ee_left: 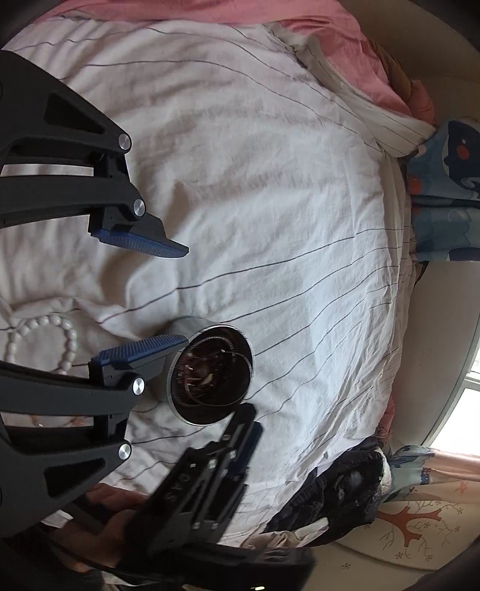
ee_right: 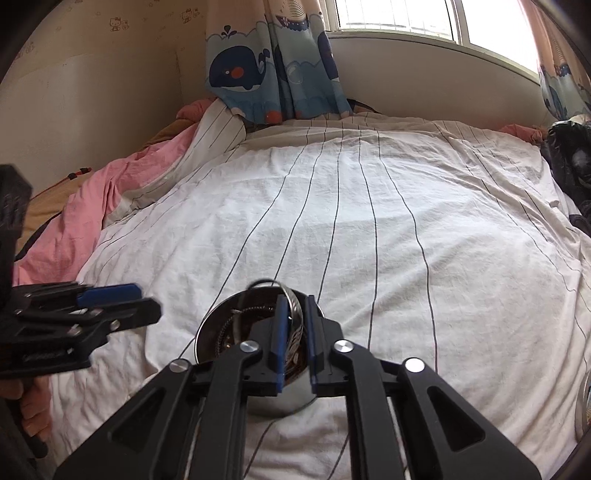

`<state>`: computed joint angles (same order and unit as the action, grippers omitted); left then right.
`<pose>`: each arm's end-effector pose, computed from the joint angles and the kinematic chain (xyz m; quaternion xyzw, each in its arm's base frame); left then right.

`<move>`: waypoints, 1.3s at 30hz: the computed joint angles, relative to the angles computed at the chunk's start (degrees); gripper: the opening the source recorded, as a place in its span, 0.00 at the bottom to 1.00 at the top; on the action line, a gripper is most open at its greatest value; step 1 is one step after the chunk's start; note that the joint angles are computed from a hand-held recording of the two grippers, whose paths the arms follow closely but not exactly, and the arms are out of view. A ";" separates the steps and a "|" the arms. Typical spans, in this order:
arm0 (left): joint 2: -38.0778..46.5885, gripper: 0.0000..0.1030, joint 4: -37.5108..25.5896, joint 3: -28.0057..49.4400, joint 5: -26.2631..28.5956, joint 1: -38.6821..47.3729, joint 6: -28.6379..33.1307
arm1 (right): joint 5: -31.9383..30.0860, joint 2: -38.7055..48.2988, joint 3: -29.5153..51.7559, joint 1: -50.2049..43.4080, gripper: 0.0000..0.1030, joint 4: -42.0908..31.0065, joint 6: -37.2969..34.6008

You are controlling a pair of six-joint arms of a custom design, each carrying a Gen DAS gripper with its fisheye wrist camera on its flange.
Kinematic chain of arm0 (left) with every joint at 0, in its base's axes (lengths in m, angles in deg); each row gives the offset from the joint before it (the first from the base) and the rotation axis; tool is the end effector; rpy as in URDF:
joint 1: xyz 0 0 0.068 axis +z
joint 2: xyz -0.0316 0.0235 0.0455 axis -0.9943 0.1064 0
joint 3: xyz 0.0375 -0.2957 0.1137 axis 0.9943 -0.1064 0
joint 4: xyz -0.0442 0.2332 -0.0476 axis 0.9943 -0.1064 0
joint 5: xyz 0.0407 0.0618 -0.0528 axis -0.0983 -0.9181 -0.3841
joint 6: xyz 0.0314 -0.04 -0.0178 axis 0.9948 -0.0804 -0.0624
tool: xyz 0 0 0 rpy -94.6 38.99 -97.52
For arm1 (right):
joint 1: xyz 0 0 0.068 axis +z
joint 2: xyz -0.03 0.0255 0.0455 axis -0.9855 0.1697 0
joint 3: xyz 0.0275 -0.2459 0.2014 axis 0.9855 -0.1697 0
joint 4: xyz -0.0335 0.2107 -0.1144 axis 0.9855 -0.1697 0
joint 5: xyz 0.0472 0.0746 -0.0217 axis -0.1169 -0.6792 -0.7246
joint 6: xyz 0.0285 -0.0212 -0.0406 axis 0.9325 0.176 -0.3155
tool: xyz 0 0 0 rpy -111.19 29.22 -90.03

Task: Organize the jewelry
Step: 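Grasp the white pearl bracelet with the left tool while the right tool grasps the pink bead bracelet, then carry both bracelets over the tin and open both tools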

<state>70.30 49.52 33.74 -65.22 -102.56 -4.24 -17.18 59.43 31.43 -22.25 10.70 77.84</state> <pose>0.2288 -0.0906 0.1641 0.3027 0.8879 -0.1894 0.2900 0.1517 0.1945 0.1383 0.1055 0.8914 0.0018 0.4408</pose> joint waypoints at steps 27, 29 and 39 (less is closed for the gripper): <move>1.77 0.07 6.71 -15.86 1.44 -0.57 11.77 | -11.35 9.58 3.27 23.88 0.08 -11.24 20.52; 0.09 0.07 4.38 -15.25 5.12 2.38 12.55 | -9.59 6.87 0.44 24.29 0.08 -9.39 23.40; -8.47 0.07 -2.14 -12.81 18.53 7.56 13.84 | 0.14 -2.60 -5.51 27.38 0.08 -7.26 29.70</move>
<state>61.83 47.38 20.93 -46.69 -95.00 9.59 -17.04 56.83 25.92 5.13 3.44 107.54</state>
